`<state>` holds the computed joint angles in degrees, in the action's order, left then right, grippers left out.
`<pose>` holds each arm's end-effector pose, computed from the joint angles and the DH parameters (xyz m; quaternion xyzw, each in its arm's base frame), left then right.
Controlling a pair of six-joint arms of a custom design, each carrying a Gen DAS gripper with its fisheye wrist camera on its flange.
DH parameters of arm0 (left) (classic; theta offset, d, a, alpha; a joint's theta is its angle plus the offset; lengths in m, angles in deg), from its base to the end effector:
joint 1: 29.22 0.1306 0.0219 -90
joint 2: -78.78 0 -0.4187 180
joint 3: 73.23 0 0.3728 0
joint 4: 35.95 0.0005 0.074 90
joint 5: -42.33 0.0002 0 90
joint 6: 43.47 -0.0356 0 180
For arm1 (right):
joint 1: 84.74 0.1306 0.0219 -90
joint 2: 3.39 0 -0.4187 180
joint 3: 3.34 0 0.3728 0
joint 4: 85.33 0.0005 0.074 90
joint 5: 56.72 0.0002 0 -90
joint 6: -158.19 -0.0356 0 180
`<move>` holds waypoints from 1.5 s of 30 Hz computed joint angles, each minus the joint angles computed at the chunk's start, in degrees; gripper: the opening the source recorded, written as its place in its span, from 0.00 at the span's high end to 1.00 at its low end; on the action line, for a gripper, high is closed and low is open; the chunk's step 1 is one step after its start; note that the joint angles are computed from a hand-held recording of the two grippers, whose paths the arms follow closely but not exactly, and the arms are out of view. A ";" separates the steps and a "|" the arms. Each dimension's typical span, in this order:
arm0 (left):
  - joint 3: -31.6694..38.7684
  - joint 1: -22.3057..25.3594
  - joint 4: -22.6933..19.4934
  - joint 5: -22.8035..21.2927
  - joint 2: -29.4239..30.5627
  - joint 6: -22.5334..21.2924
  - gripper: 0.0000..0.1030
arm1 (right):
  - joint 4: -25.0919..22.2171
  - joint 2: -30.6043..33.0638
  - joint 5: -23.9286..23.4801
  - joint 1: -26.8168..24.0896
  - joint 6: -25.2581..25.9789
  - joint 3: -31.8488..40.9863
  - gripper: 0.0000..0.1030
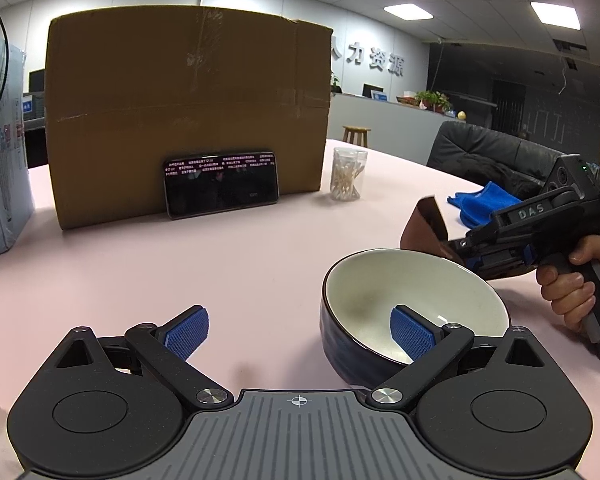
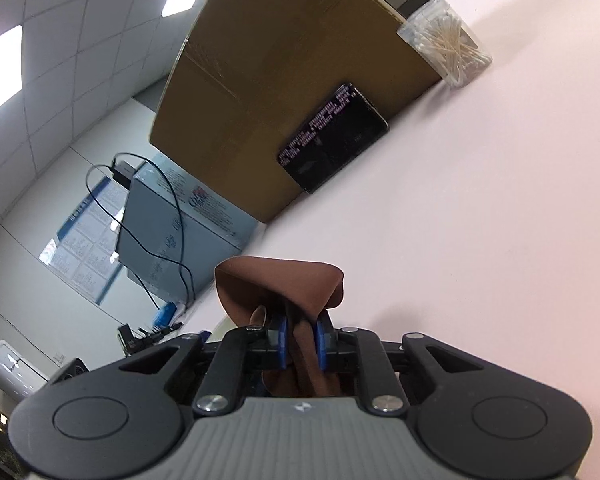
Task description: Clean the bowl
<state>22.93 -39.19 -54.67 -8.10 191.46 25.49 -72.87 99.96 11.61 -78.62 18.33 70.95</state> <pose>0.6101 -0.1308 0.3522 0.3734 0.7635 -0.2574 0.4597 0.5425 0.0709 0.3261 0.1891 0.7727 0.4086 0.4476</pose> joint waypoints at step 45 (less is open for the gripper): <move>0.13 0.22 -0.33 0.14 -0.01 -0.25 0.04 | -4.91 -0.85 3.30 1.28 6.12 0.97 0.85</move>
<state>23.07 -38.97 -55.00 -7.96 191.45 25.25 -77.78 99.12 14.91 -77.34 24.45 71.93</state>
